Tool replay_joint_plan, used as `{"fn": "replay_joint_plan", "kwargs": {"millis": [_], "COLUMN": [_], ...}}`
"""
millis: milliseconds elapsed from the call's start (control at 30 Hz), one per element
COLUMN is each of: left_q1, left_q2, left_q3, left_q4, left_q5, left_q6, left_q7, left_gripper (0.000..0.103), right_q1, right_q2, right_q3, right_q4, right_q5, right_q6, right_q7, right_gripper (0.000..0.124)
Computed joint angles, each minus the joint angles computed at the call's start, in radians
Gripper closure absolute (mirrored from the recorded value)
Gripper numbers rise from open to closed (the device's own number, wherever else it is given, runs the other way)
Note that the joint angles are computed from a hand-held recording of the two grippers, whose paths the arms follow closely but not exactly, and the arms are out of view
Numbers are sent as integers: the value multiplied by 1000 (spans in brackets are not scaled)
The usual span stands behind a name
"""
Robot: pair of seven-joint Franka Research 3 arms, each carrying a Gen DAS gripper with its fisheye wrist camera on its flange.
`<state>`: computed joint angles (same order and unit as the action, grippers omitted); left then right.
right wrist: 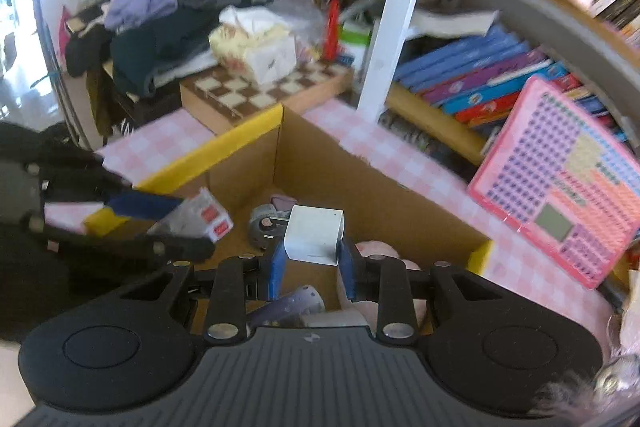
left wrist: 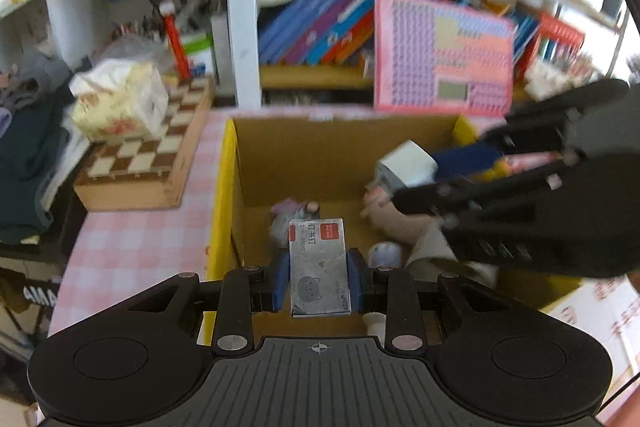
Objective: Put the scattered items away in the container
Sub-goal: 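Lower the charger into the box and open the right tool while the left tool releases the packet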
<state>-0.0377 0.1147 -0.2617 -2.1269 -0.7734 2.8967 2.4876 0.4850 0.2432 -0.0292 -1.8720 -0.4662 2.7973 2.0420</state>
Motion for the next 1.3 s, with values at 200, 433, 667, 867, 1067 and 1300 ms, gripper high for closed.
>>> {"fn": "replay_joint_plan", "kwargs": {"millis": [200,433,667,867,1067,1300], "left_q1": [-42,-25,1,18,15,-17], "left_q2": [70,137,145,112,41,-65], "left_q3": [37,25,1,-18,-35,-16], "left_q4": [57,140,150,114,29,-61], "left_q5": [359,568,564,511,405,175], "left_q6": [-53,-179,-213,-186,-106,-38], "left_q7": [-267,-413,-441,-412,-329,-148], "left_gripper": [74,74,73,63,58,54], "right_q1": [-103,-74,-89,-79,-86,-68], "right_q2": [174,307,341,307,231,97], "right_q3": [91,61,69,59,74,67], "right_q4": [226,432,463,397,299,136], "right_q5": [375,442,534,549,592,583], "right_q6": [-182,-399,-422,-340,-250,-102], "right_q7": [-255,-346,-352,-327,-321,-257], "right_gripper": [97,97,97,80,76,76]}}
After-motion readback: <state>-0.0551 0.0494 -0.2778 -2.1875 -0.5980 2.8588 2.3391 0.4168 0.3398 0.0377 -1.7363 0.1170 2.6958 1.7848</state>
